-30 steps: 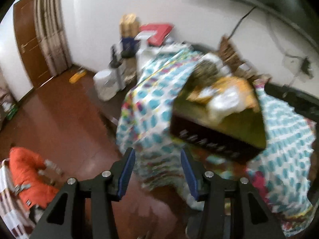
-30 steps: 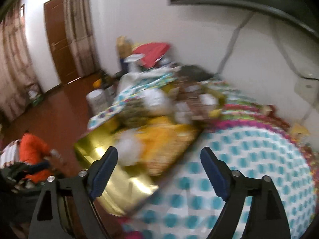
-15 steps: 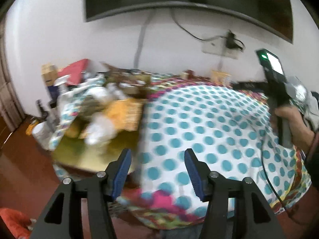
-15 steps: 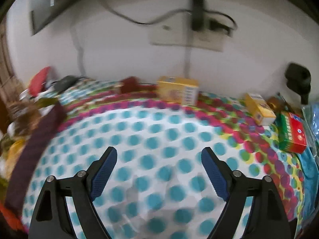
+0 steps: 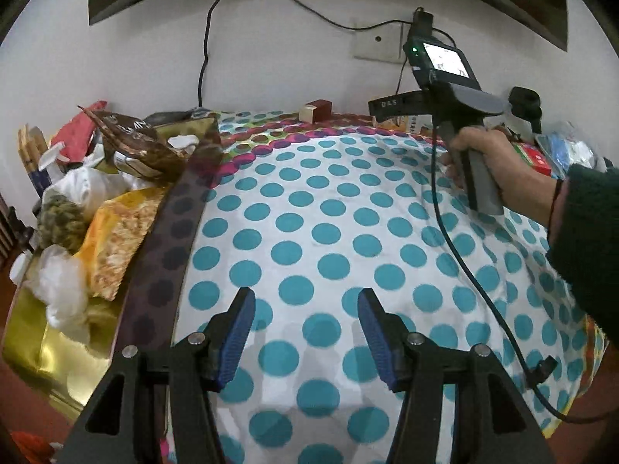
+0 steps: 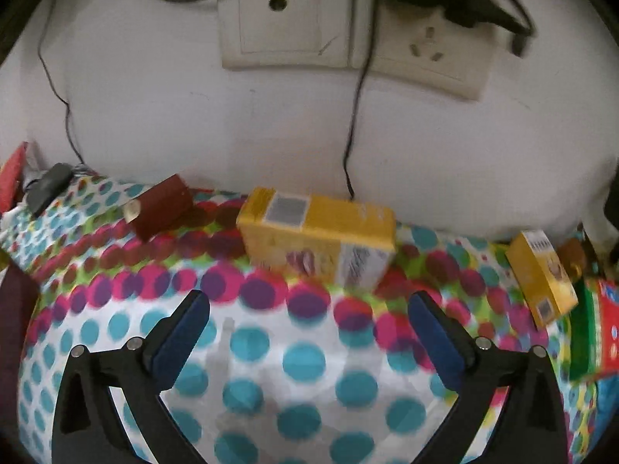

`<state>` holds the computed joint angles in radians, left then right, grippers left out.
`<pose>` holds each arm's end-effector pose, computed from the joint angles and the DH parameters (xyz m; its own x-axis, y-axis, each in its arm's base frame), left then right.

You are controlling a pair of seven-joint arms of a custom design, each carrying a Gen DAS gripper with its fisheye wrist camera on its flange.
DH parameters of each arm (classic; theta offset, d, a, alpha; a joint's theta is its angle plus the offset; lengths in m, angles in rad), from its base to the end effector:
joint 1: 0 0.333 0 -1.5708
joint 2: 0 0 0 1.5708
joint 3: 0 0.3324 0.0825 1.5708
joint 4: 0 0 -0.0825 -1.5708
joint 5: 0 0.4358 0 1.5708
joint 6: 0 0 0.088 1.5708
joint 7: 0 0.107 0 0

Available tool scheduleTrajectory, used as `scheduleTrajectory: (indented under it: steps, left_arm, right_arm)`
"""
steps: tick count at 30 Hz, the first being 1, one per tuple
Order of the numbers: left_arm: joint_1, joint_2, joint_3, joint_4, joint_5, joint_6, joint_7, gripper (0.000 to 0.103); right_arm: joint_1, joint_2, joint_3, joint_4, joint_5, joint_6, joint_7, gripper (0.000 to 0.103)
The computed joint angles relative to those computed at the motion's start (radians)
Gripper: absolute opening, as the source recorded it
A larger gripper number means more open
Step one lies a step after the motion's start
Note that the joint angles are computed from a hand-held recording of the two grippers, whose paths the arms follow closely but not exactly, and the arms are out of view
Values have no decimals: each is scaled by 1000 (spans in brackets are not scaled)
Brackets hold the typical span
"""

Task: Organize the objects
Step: 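Grasp the yellow medicine box on the bed with the right tool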

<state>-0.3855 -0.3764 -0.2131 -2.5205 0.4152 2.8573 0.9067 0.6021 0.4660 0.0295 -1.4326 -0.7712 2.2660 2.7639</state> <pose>0.3995 -0.3035 0.4721 -0.3083 -0.9511 0.0172 -0.6985 0.2140 -0.6828 0.6467 0.4455 0.4692 -0.1910 -0.9798 0.0598 -0.7300 0.1010 -0.6759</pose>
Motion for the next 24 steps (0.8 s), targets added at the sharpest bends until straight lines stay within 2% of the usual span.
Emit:
scheduleTrajectory:
  steps: [2, 8, 9, 10, 12, 17, 20, 22, 24]
  left_arm:
    - [-2, 27, 10, 15, -14, 11, 5, 57]
    - [16, 83, 8, 65, -24, 14, 8, 57]
    - [22, 90, 2, 74, -18, 11, 3, 57]
    - [36, 101, -10, 88, 0, 10, -11, 57]
    - [59, 126, -32, 121, 39, -3, -41, 57]
    - [91, 201, -64, 211, 135, -16, -117, 57]
    - [97, 250, -71, 269, 192, -19, -150, 57]
    - [97, 288, -75, 314, 187, -29, -122, 57]
    - [58, 327, -36, 337, 14, 37, 63, 57]
  right_arm:
    - [5, 36, -10, 52, -10, -33, -10, 103]
    - [-2, 87, -25, 121, 17, -26, -45, 102]
    - [3, 84, -32, 115, 3, -16, -42, 98]
    - [9, 80, -38, 108, -10, -12, -35, 86]
    - [3, 65, -32, 85, -5, 10, -42, 86]
    - [-10, -52, -19, -85, -24, 129, 23, 86]
    - [-17, -144, -2, -206, -52, 171, 85, 86]
    - [-34, -208, 19, -292, -55, 199, 102, 86]
    - [-46, -261, 40, -364, -56, 207, 115, 86]
